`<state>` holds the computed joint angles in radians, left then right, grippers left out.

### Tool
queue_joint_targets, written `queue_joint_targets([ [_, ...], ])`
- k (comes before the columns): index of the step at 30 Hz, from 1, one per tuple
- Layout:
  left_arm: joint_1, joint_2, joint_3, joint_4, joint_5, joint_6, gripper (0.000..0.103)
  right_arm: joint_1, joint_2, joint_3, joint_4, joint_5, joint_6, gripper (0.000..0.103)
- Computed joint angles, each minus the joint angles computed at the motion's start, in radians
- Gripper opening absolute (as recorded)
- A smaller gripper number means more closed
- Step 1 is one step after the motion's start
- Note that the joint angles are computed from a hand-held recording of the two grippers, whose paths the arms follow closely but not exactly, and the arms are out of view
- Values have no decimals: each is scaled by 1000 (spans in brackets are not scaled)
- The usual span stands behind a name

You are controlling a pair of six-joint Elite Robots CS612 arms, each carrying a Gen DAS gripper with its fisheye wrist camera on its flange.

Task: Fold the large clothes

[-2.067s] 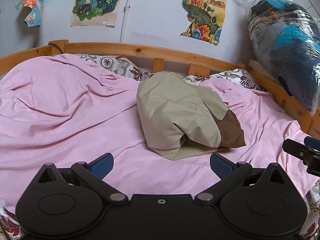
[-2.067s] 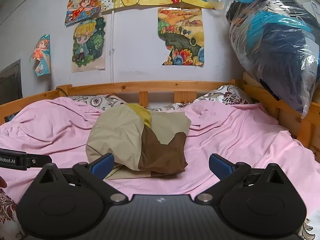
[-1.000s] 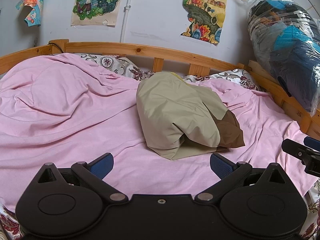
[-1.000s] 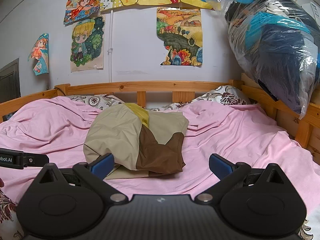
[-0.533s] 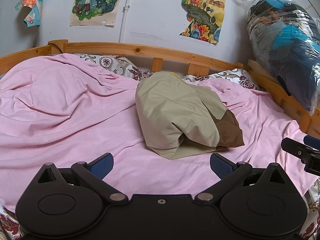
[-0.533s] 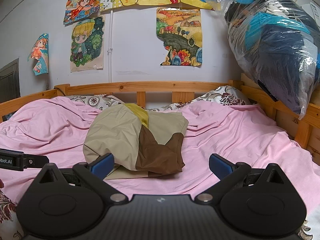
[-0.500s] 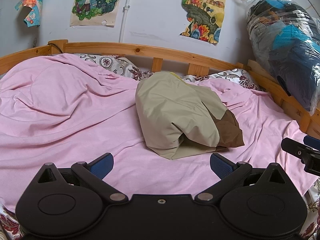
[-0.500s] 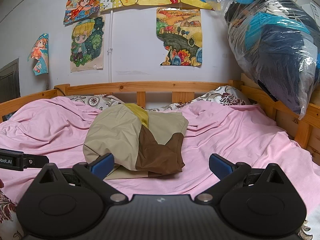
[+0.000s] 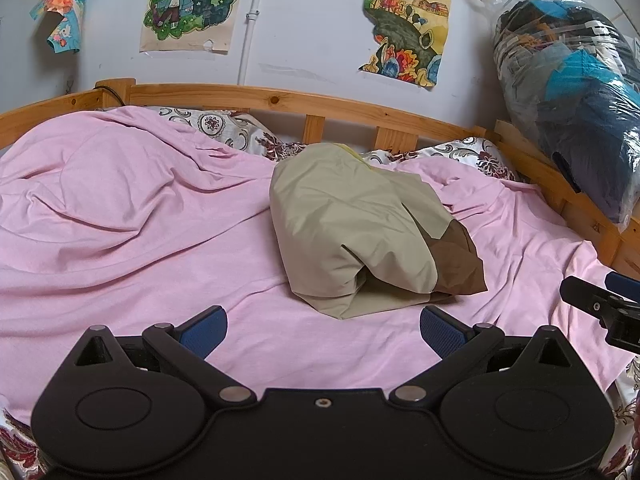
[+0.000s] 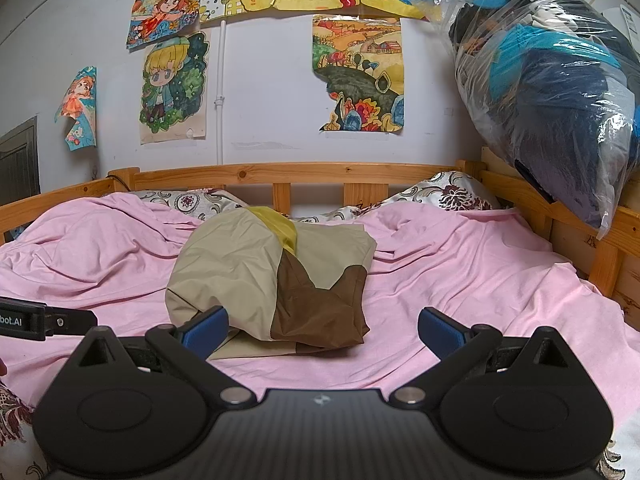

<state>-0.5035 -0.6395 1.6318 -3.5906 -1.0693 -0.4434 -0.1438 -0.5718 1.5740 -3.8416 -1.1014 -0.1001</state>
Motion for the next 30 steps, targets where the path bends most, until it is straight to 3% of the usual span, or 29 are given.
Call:
queue_joint_targets([
  [26, -3, 1, -1, 3, -2, 3, 102, -1, 0, -1, 2, 2, -2, 103],
  [30, -8, -7, -1, 40, 19, 12, 102, -1, 0, -1, 2, 2, -2, 103],
])
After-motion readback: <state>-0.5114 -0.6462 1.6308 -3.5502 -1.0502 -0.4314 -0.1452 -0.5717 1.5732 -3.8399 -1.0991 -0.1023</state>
